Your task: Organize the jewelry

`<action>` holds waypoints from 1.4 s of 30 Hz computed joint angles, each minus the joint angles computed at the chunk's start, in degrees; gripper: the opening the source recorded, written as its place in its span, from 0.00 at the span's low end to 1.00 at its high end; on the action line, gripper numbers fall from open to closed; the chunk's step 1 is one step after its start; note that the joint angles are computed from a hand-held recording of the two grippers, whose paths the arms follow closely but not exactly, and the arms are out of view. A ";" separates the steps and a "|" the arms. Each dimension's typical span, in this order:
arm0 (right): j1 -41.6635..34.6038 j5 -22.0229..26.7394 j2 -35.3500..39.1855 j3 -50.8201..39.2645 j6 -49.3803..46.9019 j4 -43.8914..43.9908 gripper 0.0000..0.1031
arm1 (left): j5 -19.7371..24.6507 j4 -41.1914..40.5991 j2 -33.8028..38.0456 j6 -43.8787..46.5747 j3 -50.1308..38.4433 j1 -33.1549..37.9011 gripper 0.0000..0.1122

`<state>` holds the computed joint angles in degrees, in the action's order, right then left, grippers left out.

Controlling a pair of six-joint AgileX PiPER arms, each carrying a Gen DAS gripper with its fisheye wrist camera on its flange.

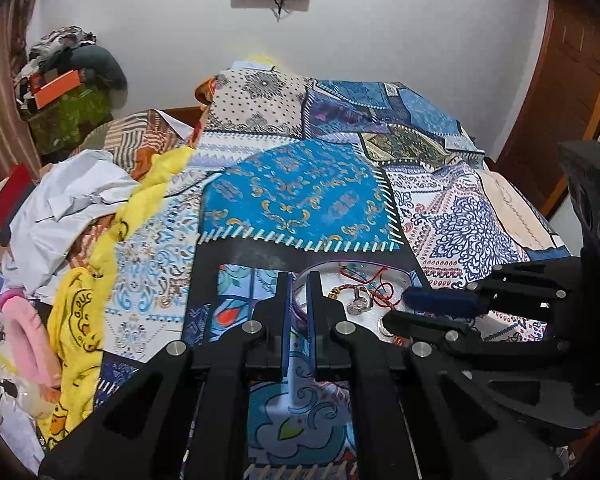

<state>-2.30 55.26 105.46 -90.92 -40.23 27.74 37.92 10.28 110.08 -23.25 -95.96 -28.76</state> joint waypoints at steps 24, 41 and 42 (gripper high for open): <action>-12.48 -7.07 -30.39 9.79 -6.35 18.72 0.38 | 1.53 34.75 -23.96 -27.20 9.14 -16.16 0.13; -8.09 -28.58 -49.65 24.37 1.86 13.54 1.00 | 16.25 63.53 -32.71 -52.82 16.67 -32.38 0.84; -8.20 -28.33 -49.96 24.52 2.37 12.96 1.00 | 16.41 63.94 -32.75 -53.04 16.82 -32.42 0.85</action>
